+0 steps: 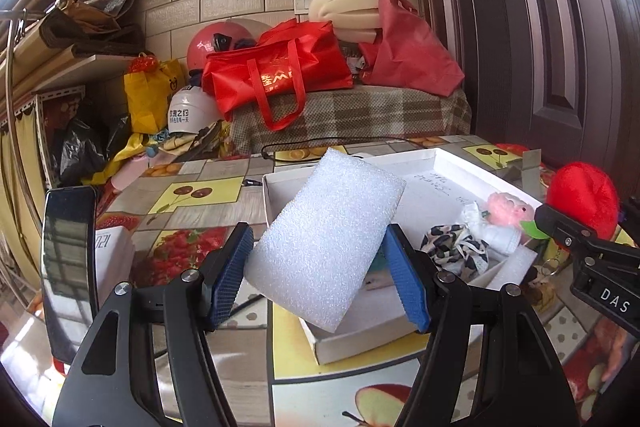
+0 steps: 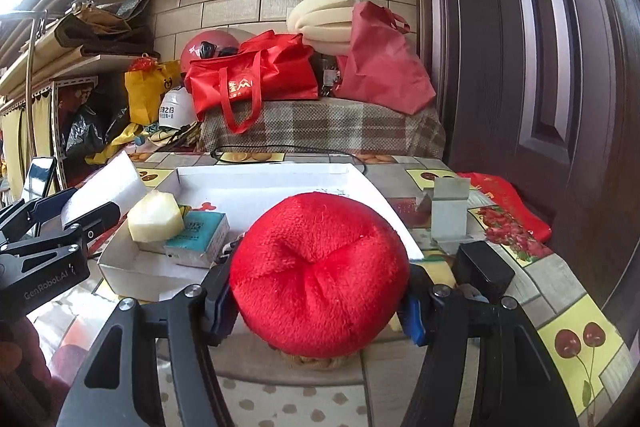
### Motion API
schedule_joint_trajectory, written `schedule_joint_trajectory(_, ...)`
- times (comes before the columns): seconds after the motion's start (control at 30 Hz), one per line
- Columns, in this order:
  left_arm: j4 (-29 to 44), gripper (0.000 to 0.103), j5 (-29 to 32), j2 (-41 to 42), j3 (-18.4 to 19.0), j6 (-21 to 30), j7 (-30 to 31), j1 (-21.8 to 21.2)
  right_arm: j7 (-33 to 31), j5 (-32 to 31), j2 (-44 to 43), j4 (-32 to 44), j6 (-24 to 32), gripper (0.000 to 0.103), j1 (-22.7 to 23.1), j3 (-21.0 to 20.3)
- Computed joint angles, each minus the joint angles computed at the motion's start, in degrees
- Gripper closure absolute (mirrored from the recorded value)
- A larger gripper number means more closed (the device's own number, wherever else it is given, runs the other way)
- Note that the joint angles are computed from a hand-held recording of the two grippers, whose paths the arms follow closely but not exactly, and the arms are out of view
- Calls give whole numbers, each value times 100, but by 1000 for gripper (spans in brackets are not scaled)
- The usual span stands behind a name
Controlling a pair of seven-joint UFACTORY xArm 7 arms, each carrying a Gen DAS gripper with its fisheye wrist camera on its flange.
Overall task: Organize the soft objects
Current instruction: 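Carry the foam block and red ball into the white box and release both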
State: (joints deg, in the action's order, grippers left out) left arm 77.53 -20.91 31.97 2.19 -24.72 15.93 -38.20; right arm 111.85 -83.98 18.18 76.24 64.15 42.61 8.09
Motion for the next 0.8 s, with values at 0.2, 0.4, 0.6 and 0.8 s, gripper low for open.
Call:
schedule_joint_trajectory(0.2, 1182, 35, -379, 705, 669, 673, -138, -385, -298, 122, 424, 588, -349, 38, -216, -250)
schedule_joint_trajectory(0.4, 2393, 35, -510, 1583, 1838, 1293, -745, -979, -516, 114, 841, 1155, -603, 38, -258, -533)
schedule_joint_trajectory(0.6, 2735, 32, 35, 1749, 1860, 1651, -1062, -882, -1278, 663, 1187, 1686, -1016, 37, -332, -744)
schedule_joint_trajectory(0.8, 2638, 17, 301, 1758, 2134, 1557, -1612, -1005, -1383, 745, 1277, 1795, -885, 8, -59, -1010)
